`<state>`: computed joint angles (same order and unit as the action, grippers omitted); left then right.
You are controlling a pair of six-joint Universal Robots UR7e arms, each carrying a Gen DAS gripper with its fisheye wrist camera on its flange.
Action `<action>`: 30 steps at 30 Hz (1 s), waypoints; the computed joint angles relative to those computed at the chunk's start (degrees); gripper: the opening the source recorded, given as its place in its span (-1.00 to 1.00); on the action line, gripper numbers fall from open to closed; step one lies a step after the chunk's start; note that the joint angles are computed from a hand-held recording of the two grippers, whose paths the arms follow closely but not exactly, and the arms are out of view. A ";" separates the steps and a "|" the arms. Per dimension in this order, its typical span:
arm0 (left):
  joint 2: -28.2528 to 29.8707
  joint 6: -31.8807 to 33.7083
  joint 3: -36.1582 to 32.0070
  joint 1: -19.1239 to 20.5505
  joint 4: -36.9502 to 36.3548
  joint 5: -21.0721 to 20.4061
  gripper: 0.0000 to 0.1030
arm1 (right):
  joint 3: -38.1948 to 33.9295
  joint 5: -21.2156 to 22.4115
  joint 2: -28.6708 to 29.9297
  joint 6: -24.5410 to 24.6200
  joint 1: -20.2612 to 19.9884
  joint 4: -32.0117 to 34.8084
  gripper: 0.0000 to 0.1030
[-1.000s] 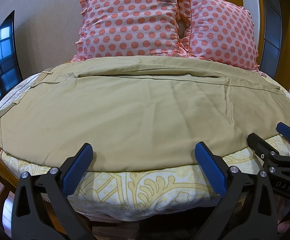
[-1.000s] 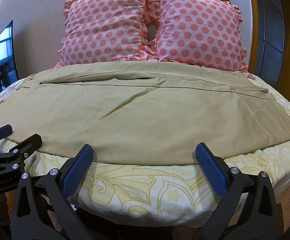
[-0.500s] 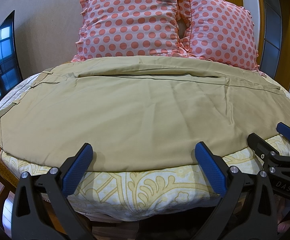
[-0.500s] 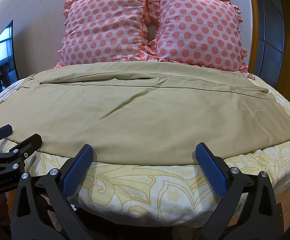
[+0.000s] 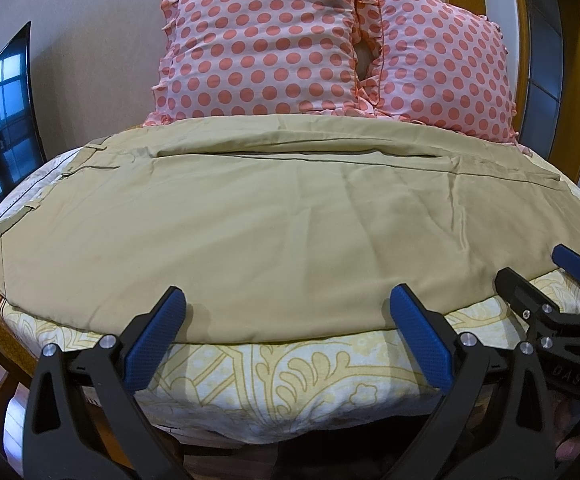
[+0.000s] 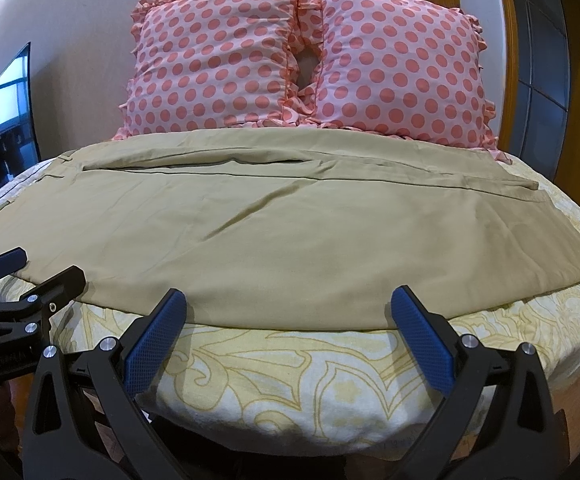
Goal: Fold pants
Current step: 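Grasp the khaki trousers' leg hem with the right tool and lift it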
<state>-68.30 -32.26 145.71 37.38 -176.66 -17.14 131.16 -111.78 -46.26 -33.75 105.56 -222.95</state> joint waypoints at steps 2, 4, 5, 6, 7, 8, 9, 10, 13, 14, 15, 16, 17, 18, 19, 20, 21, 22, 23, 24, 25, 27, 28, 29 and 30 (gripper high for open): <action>-0.99 -1.30 -0.38 0.21 2.59 -0.48 0.96 | -1.15 1.52 -4.00 1.81 -0.49 8.13 0.97; -1.40 -0.76 -0.61 -0.24 2.66 0.45 0.96 | -3.13 3.03 -6.87 2.47 -0.96 11.27 0.97; -0.51 1.46 -1.08 -0.31 0.07 1.60 0.96 | -5.44 2.60 -8.04 2.06 -1.00 12.59 0.97; 0.32 3.75 -1.56 -0.31 -2.44 2.69 0.96 | -7.95 1.88 -8.53 1.72 -1.08 13.59 0.97; 1.30 6.69 -2.55 -0.15 -5.18 3.86 0.96 | -9.80 0.90 -8.54 1.85 -1.06 14.31 0.97; 2.60 9.80 -4.10 0.30 -7.97 4.58 0.96 | -14.05 -0.35 -8.43 2.36 -1.54 16.65 0.97; 3.71 12.97 -5.39 0.64 -11.06 5.31 0.96 | -18.56 -2.00 -7.69 3.39 -2.04 19.50 0.97; 5.20 16.94 -6.73 1.08 -15.34 5.76 0.96 | -22.17 -3.60 -6.73 4.37 -2.56 21.62 0.97; 8.82 28.42 -11.23 2.26 -26.00 6.41 0.96 | -37.14 -9.61 -1.68 11.08 -4.69 32.92 0.97; 10.08 31.87 -12.97 2.85 -28.68 6.53 0.96 | -41.98 -11.11 0.13 14.06 -5.50 37.29 0.96; 10.40 33.51 -13.81 3.14 -29.71 6.36 0.96 | -47.13 -13.27 2.36 17.41 -6.14 41.70 0.89; 10.44 34.69 -14.38 3.40 -30.43 6.00 0.96 | -53.13 -14.09 4.90 21.47 -7.34 47.58 0.66; 10.77 36.24 -15.23 3.88 -31.52 5.23 0.96 | -58.99 -15.57 7.47 25.64 -8.14 53.19 0.44; 10.99 37.24 -15.73 4.21 -32.21 4.76 0.96 | -62.45 -16.21 8.94 28.50 -8.80 56.63 0.41; 11.20 38.22 -16.30 4.65 -32.76 4.30 0.96 | -67.71 -16.79 11.33 32.38 -9.72 61.49 0.41; 11.25 38.61 -16.78 5.11 -32.66 3.91 0.96 | -71.31 -17.82 13.09 34.82 -10.18 64.58 0.32; 11.25 38.64 -17.01 5.51 -32.44 3.60 0.96 | -74.72 -18.51 14.77 37.15 -10.64 67.03 0.30; 11.24 38.52 -17.29 5.90 -32.06 3.23 0.96 | -78.58 -18.84 16.73 39.83 -11.16 69.47 0.30; 11.08 38.43 -17.47 6.35 -31.66 2.64 0.96 | -81.06 -19.19 18.04 40.81 -11.39 70.87 0.30; 11.00 38.13 -17.64 6.81 -31.04 2.17 0.96 | -83.72 -20.00 19.44 41.01 -11.56 72.27 0.30; 10.91 37.93 -17.83 7.17 -30.40 1.86 0.96 | -87.59 -22.56 21.96 39.76 -11.43 73.64 0.30; 10.93 37.39 -17.95 7.70 -29.40 1.52 0.96 | -92.50 -27.60 25.66 35.50 -10.88 73.74 0.27; 10.88 37.07 -17.95 7.87 -28.96 1.44 0.96 | -94.26 -29.99 27.37 32.20 -10.63 72.41 0.14; 10.64 36.46 -17.86 8.06 -28.26 1.24 0.96 | -93.81 -30.35 27.64 30.01 -10.62 70.02 -0.12; 10.44 36.01 -17.74 8.11 -27.96 1.07 0.96 | -91.20 -28.68 26.52 28.51 -10.92 66.76 -0.26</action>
